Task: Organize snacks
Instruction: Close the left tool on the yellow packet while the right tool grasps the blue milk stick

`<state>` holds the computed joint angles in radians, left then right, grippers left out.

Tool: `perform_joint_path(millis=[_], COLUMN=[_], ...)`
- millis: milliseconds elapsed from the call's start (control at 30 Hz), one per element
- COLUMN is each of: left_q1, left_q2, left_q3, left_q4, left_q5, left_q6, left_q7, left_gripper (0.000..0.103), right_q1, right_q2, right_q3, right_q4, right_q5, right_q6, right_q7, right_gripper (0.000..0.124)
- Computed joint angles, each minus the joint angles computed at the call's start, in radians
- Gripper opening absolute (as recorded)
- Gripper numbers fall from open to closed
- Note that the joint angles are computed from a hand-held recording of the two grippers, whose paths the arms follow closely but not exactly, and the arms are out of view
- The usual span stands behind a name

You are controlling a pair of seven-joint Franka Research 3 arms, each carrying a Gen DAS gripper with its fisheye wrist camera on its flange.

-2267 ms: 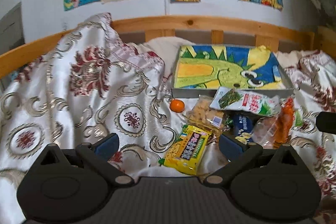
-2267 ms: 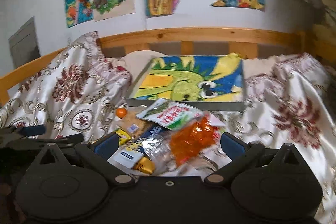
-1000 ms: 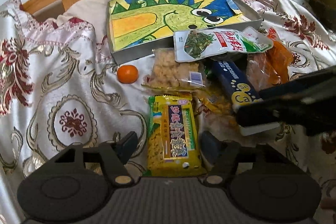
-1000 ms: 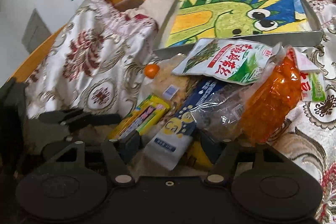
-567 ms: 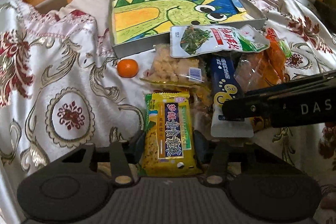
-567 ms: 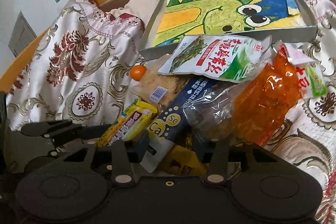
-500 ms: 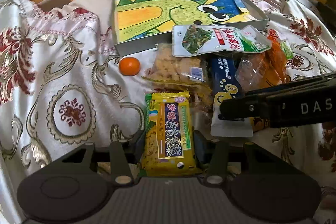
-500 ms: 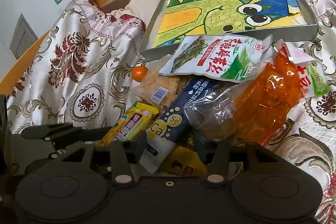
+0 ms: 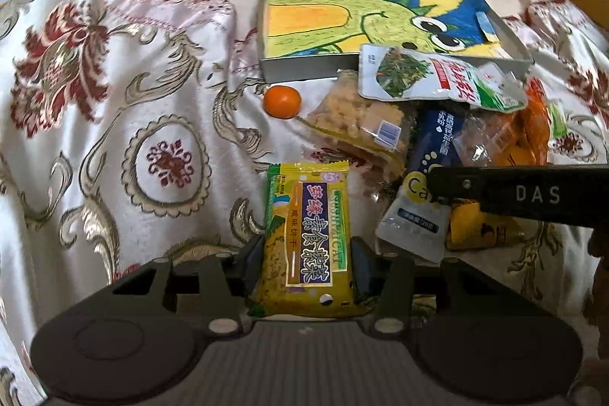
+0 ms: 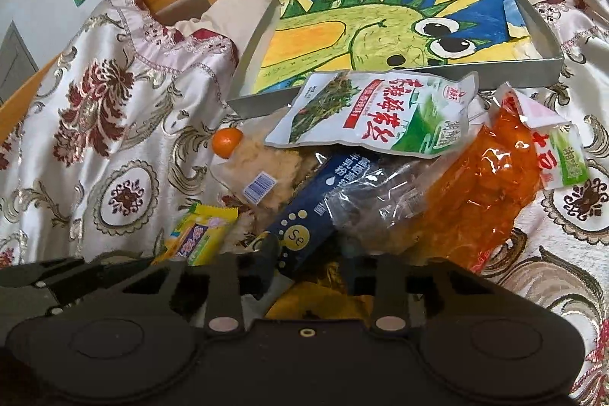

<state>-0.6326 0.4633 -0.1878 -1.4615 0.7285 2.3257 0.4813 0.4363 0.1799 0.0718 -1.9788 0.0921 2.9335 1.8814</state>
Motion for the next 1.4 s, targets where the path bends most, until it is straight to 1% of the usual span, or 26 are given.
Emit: perform_joint_path(millis=[100, 200, 233, 267, 333, 367, 400, 433, 500, 567, 633, 700, 767, 867, 933, 1000, 1167, 1233, 1300, 1400], left_q1=[-0.009, -0.015, -0.015, -0.018, -0.024, -0.025, -0.023, -0.022, -0.021, -0.017, -0.009, -0.002, 0.006, 0.012, 0.01, 0.008, 0.017, 0.013, 0.008, -0.001], left_q2=[-0.009, -0.023, -0.022, -0.023, -0.029, -0.031, -0.035, -0.036, -0.036, -0.04, -0.047, -0.055, -0.064, -0.066, -0.063, -0.066, -0.072, -0.061, -0.049, -0.022], left_q3=[0.005, 0.009, 0.007, 0.008, 0.011, 0.01, 0.008, 0.006, 0.002, 0.0, -0.002, -0.002, -0.003, -0.005, -0.005, -0.003, -0.009, -0.012, -0.013, -0.011], left_q4=[-0.008, -0.023, -0.018, -0.018, -0.023, -0.027, -0.034, -0.037, -0.037, -0.045, -0.058, -0.073, -0.088, -0.094, -0.09, -0.095, -0.116, -0.101, -0.085, -0.048], left_q5=[0.007, 0.02, 0.017, 0.025, 0.045, 0.052, 0.059, 0.065, 0.074, 0.077, 0.075, 0.073, 0.071, 0.072, 0.076, 0.087, 0.102, 0.1, 0.092, 0.075], left_q6=[-0.005, -0.01, -0.023, -0.031, -0.049, -0.055, -0.053, -0.053, -0.059, -0.05, -0.031, -0.01, 0.011, 0.022, 0.02, 0.029, 0.104, 0.106, 0.1, 0.081], left_q7=[-0.05, -0.115, -0.125, -0.141, -0.17, -0.181, -0.188, -0.19, -0.188, -0.198, -0.22, -0.246, -0.271, -0.287, -0.291, -0.306, -0.309, -0.286, -0.262, -0.227], left_gripper=[0.052, 0.052, 0.052, 0.052, 0.052, 0.052, 0.052, 0.052, 0.052, 0.052, 0.052, 0.052, 0.052, 0.052, 0.052, 0.052, 0.052, 0.052, 0.052, 0.052], right_q1=[-0.004, -0.018, -0.027, -0.028, -0.042, -0.038, -0.021, 0.012, 0.031, 0.06, 0.082, 0.09, 0.098, 0.095, 0.077, 0.045, -0.04, -0.06, -0.065, -0.076], right_q2=[-0.003, -0.012, -0.014, -0.014, -0.008, -0.004, 0.003, 0.014, 0.039, 0.073, 0.111, 0.142, 0.162, 0.155, 0.131, 0.108, 0.02, -0.02, -0.055, -0.099], right_q3=[0.008, 0.027, 0.038, 0.038, 0.054, 0.051, 0.03, -0.009, -0.035, -0.068, -0.087, -0.088, -0.086, -0.079, -0.065, -0.038, 0.028, 0.04, 0.04, 0.049], right_q4=[-0.005, -0.008, -0.005, -0.001, 0.016, 0.028, 0.043, 0.065, 0.115, 0.186, 0.268, 0.33, 0.365, 0.347, 0.308, 0.28, 0.169, 0.118, 0.074, 0.007], right_q5=[0.01, 0.056, 0.087, 0.1, 0.167, 0.172, 0.135, 0.054, 0.001, -0.087, -0.18, -0.246, -0.304, -0.348, -0.338, -0.276, -0.053, 0.021, 0.042, 0.12], right_q6=[0.005, -0.009, -0.019, -0.028, -0.046, -0.058, -0.07, -0.09, -0.146, -0.227, -0.32, -0.39, -0.436, -0.425, -0.391, -0.377, -0.335, -0.319, -0.301, -0.259], right_q7=[-0.025, -0.065, -0.088, -0.087, -0.113, -0.107, -0.058, 0.044, 0.169, 0.318, 0.41, 0.44, 0.441, 0.432, 0.403, 0.337, 0.062, -0.052, -0.143, -0.305], right_gripper=[0.016, 0.016, 0.022, 0.025, 0.04, 0.042, 0.051, 0.059, 0.061, 0.062, 0.062, 0.062, 0.058, 0.051, 0.045, 0.042, 0.037, 0.034, 0.032, 0.032])
